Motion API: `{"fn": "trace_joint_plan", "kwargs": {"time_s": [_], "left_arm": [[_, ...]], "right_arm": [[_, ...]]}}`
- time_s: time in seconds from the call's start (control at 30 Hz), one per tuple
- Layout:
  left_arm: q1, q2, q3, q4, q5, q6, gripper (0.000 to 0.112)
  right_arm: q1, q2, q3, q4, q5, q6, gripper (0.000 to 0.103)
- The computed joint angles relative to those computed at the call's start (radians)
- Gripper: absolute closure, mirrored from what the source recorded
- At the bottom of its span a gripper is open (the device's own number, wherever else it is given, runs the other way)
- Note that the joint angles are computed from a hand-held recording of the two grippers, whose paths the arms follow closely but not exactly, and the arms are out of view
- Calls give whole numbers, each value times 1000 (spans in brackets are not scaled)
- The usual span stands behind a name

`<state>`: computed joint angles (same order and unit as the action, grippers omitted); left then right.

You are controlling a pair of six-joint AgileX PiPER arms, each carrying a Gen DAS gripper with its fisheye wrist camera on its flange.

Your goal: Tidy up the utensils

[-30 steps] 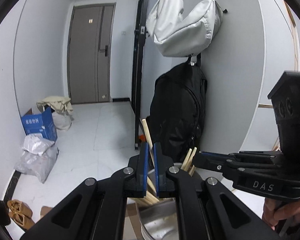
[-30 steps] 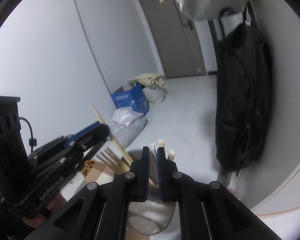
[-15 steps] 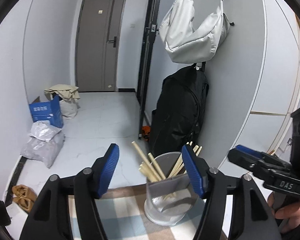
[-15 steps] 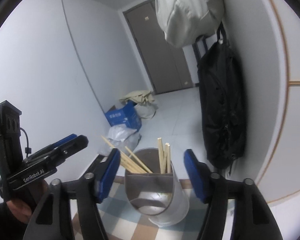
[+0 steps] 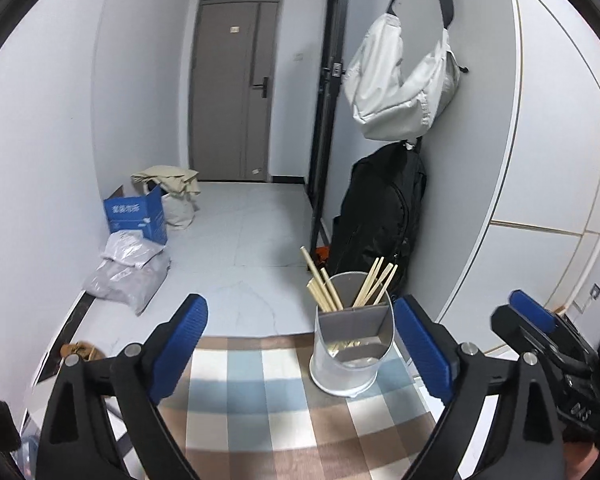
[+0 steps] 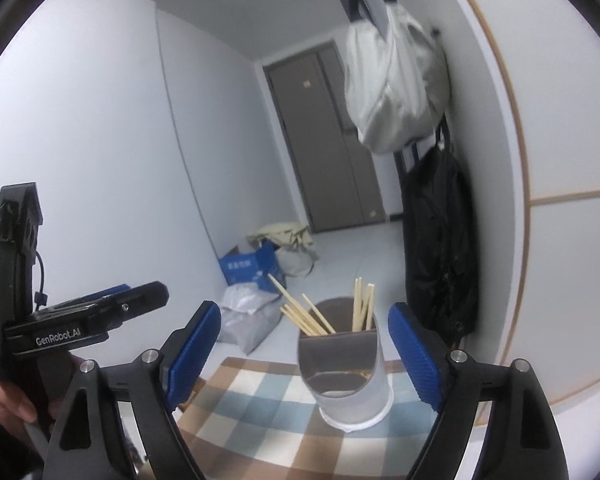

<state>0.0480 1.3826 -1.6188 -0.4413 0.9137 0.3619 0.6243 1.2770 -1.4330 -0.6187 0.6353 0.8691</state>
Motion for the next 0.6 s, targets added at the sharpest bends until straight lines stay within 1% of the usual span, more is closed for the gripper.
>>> {"fn": "trace_joint_plan", "kwargs": {"time_s": [0.03,0.07,0.1,0.17,0.2,0.27,0.3,0.33,0.37,0.4,0.5,0.6], "left_arm": [[-1,-16,17,13,-12,-15,20],[7,-35,33,13,-18,-19,17],[10,-54,56,12,-32,-21,11],[14,-85,94,18,-58,-26,10],[13,-100,117,20,-73,-28,10],[39,-127,155,-21,-70,13,10],[44,-138,174,-26,-80,19,10],[48,-150,202,-37,-98,34,10],[51,-159,220,-41,-112,44,10],[47,-173,258,-40,-154,51,10],[68,-211,338,-88,-214,112,10],[106,-223,403,-174,-238,182,10]], "right_arm": [[34,-15,16,-68,12,55,16],[73,-29,32,-138,30,110,16],[100,-38,44,-183,43,147,15],[167,-54,69,-295,89,241,9],[199,-64,85,-340,109,282,8],[249,-84,120,-412,137,348,3],[283,-92,137,-458,163,385,0],[313,-97,155,-503,189,420,0],[335,-100,168,-533,206,442,0],[354,-103,184,-554,215,458,0],[375,-92,198,-564,238,465,0],[408,-92,246,-616,260,510,0]]}}
